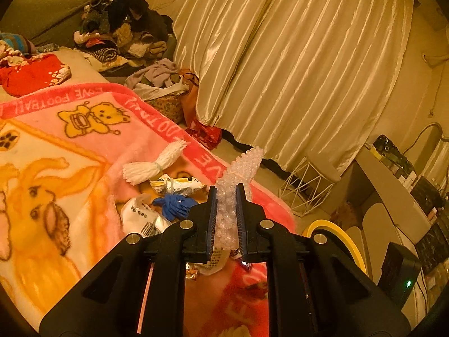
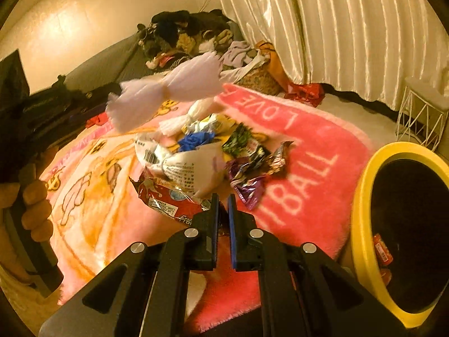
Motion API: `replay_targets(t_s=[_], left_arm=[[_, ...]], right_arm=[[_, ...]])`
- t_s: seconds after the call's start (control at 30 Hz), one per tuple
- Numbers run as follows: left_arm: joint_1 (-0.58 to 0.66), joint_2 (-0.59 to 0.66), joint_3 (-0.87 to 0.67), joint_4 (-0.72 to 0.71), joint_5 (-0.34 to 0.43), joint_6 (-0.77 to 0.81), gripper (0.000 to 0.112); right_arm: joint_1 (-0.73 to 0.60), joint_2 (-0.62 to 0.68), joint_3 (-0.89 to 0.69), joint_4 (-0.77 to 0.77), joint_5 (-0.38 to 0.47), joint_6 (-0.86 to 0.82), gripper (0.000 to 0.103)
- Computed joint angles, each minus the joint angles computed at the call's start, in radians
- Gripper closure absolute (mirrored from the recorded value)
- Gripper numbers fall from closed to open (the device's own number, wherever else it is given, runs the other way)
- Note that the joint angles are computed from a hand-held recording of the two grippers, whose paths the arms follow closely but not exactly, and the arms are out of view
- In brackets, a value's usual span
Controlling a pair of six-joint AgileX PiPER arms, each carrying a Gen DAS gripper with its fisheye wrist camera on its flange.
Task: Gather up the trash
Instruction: 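Carry the bubble-wrap strip and red wrapper over the bin with both tools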
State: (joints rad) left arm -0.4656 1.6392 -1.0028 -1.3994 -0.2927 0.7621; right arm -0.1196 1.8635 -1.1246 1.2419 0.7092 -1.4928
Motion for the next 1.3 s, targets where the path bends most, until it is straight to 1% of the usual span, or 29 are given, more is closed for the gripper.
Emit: replay_targets(t_s=[0.17,0.37,0.57,0.93,1.3], left_arm=[[-0.014,-0.019,0.015,0.025,-0.007,-0.018,0.104],[-0.037,-0.025,0.007,0.004,-0.009,0.005,0.104],[-0.067,-0.009,-0.016,-0.008,-0.011,0.026,0.104],[-0.105,0.023,-0.055,-0.027,-0.002,0.064,0.104],[-0.145,0.070,-0.117,-0.119,0.002,0.172,0.104]], right_arm=[[-0.040,-0.011,0.000,0.022,0.006,-0.012,0.097],[-0.078,-0.015,-0.005,0.043,0.011,-0.014,0.097],[-0.119,-0.023,-0.010,0.066,0.019,-0.026,0.097],[-0.178,-0.022,-0.029,0.102,0.003,-0.033,0.097],[-0.229,-0.016,-0.034,0.154,-0.030,-0.075,0.097]])
